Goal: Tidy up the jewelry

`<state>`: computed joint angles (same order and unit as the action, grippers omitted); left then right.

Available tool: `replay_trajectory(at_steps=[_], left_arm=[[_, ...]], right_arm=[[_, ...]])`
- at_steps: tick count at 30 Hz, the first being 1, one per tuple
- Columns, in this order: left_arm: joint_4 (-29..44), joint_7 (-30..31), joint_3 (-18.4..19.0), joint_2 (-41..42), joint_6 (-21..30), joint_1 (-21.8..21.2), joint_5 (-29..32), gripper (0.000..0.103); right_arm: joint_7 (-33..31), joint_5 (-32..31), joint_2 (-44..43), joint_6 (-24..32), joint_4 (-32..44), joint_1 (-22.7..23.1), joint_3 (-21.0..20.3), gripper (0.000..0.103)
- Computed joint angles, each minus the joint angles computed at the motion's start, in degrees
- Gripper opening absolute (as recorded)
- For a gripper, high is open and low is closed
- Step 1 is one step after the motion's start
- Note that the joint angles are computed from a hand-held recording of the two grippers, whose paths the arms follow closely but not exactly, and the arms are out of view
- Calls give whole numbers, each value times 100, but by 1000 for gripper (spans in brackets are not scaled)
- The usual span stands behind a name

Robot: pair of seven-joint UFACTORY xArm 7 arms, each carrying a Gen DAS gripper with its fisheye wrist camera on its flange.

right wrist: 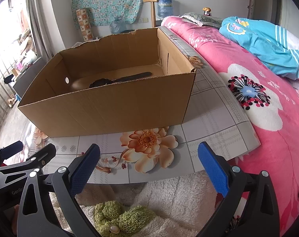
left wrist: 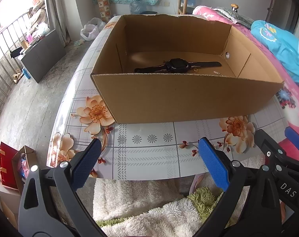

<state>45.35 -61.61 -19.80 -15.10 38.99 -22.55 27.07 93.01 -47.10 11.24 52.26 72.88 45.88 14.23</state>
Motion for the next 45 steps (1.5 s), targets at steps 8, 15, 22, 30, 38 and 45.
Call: replay_trajectory(at_steps=[8,15,22,30,38,45], left_arm=[[-2,15,11,-1,1,-6,-23,95],[-47,1,21,-33,-16,7,-50,95],[-55,38,35,-43,4,16,-118,95],[-66,58,36,-57,1,31,-135,95],[-75,52,47,-49,18,46,-166,95],[-88,64,52,-61,14,48,-175,95]], right_arm=[[-14,16,9,-4,12,2,-1,97],[-11,13,13,5,19,14,-5,97],[-34,31,24,-10,34,9,-10,97],[-55,35,26,-16,37,6,-15,97],[-90,54,31,-30,47,1,-16,97],[-105,59,34,-40,48,0,-23,97]])
